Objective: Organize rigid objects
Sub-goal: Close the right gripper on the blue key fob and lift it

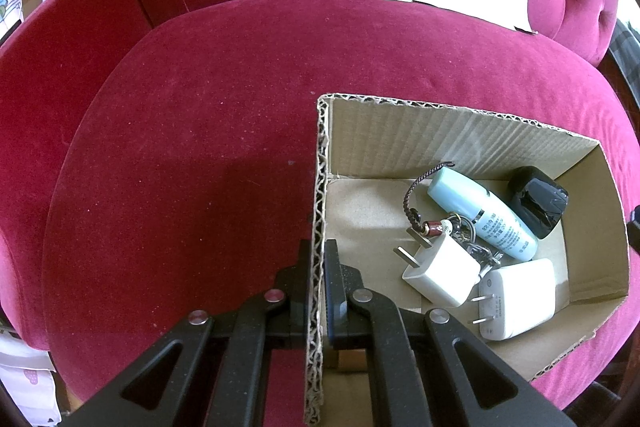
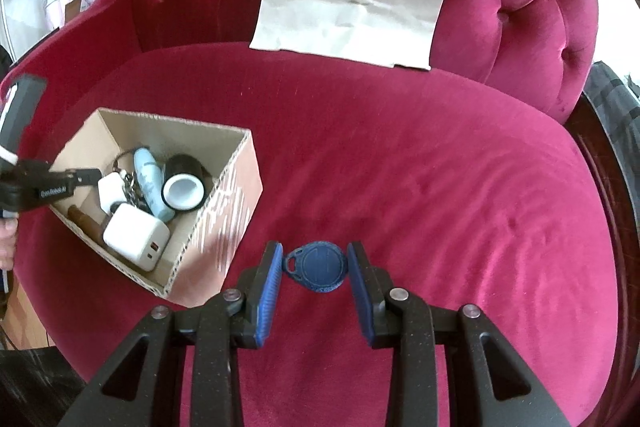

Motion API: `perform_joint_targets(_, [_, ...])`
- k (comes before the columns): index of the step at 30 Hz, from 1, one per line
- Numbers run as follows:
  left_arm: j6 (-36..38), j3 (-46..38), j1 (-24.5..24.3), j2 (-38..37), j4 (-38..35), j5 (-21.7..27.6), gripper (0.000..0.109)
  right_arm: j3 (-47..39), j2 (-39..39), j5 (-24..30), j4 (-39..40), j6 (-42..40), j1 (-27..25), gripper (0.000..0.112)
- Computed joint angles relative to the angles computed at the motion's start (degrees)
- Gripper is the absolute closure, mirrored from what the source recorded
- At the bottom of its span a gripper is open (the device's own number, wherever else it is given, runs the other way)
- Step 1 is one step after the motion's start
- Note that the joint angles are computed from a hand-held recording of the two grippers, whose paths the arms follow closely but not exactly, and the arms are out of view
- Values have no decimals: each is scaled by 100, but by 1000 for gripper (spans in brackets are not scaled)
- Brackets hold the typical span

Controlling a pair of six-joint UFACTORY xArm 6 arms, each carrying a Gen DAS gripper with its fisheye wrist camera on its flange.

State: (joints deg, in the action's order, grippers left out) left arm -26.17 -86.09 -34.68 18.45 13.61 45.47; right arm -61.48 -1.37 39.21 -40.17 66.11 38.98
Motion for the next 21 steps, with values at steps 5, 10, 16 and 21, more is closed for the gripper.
perform_joint_targets(5, [6,3,4,-5,14,-1,104,-64,-69,37,-120,77,-1,77])
perform_joint_targets(10, [-7,-5,-3,5,26,-1,104,-194,-98,70,-232,168,26,77])
perform_joint_targets(16, [-35,-8,-27,0,56,12,104,-493,35,43,-321,232,56,77])
perform_joint_targets(21, [-30,4,-28,-4,54,-1,104,-761,211,-28,-340,230,98,77])
